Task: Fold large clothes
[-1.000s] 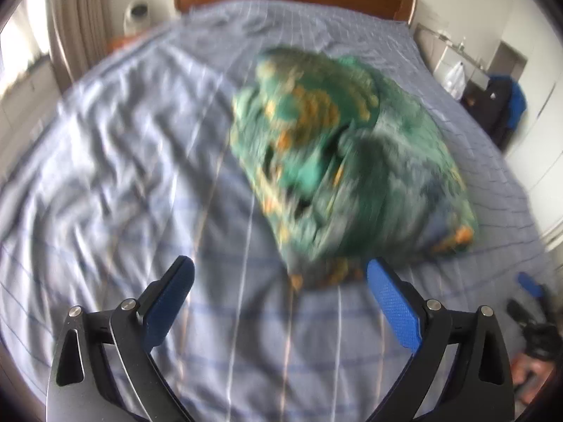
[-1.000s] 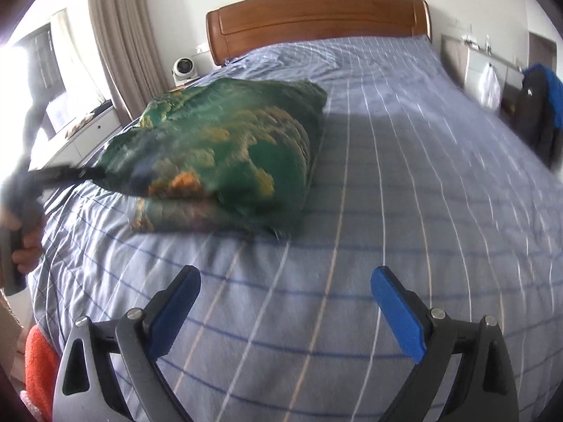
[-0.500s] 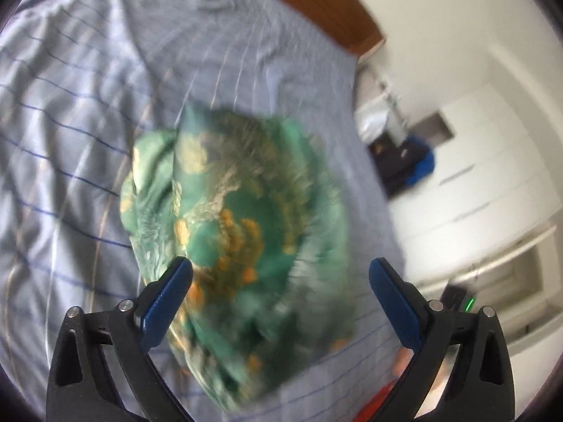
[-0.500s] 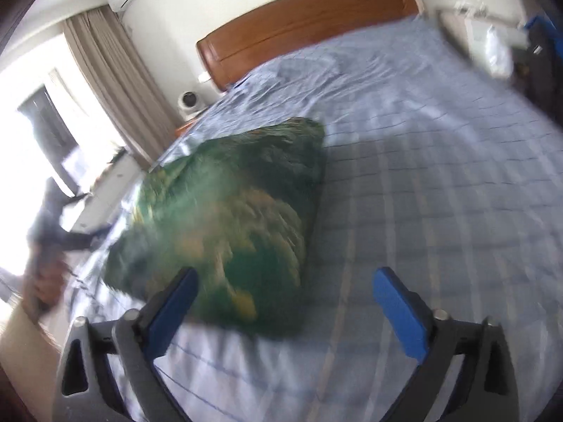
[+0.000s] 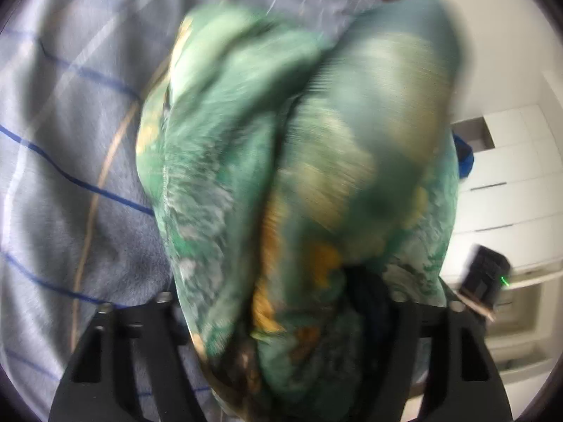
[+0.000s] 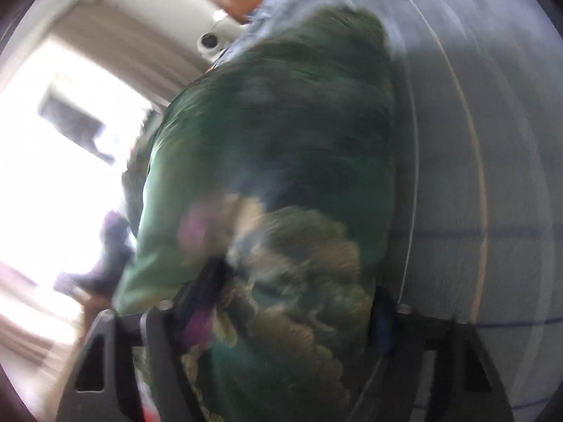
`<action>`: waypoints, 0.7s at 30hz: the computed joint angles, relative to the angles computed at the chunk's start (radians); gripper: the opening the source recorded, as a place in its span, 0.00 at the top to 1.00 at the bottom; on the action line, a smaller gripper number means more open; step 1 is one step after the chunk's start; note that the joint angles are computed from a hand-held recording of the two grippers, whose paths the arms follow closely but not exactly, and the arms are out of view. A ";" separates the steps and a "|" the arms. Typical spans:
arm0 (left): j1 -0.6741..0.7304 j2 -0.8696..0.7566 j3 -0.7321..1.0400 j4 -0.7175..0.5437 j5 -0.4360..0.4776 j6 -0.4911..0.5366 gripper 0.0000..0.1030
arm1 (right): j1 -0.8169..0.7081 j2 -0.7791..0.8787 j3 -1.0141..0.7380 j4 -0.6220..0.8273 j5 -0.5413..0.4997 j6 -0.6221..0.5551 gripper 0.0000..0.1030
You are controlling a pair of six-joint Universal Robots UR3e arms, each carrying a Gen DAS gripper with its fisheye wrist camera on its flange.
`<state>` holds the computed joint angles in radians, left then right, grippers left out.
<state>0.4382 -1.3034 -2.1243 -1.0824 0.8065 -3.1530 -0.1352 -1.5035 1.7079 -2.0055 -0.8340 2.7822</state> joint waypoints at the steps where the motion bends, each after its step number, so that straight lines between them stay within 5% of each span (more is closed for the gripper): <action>1: 0.012 0.045 -0.014 -0.006 -0.011 0.008 0.47 | 0.052 -0.075 0.046 -0.116 -0.073 -0.011 0.41; 6: 0.072 0.245 0.013 -0.089 -0.084 0.008 0.51 | 0.101 -0.270 0.136 -0.299 -0.067 -0.031 0.45; 9: -0.034 0.147 0.130 0.075 -0.018 -0.137 0.45 | 0.053 -0.269 0.076 -0.315 0.013 -0.007 0.45; 13: -0.286 -0.150 0.297 0.351 0.239 -0.356 0.14 | -0.029 -0.155 -0.035 -0.267 0.093 0.021 0.39; 14: -0.330 -0.203 0.320 0.384 0.313 -0.388 0.10 | -0.059 -0.112 -0.054 -0.240 0.113 0.027 0.26; 15: -0.378 -0.253 0.339 0.399 0.397 -0.418 0.11 | -0.070 -0.067 -0.078 -0.222 0.111 0.044 0.08; 16: -0.417 -0.279 0.345 0.391 0.460 -0.423 0.11 | -0.080 -0.009 -0.109 -0.205 0.054 0.074 0.01; 19: -0.475 -0.173 0.215 0.545 0.565 -0.470 0.11 | -0.105 -0.040 -0.035 -0.323 -0.133 0.089 0.00; 21: -0.558 -0.097 0.212 0.519 0.711 -0.471 0.09 | -0.163 -0.139 0.059 -0.327 -0.111 0.022 0.00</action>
<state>-0.1199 -1.4009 -1.9125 -0.5638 1.5173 -3.6242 -0.2983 -1.6430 1.7670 -2.3322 -0.9448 2.8047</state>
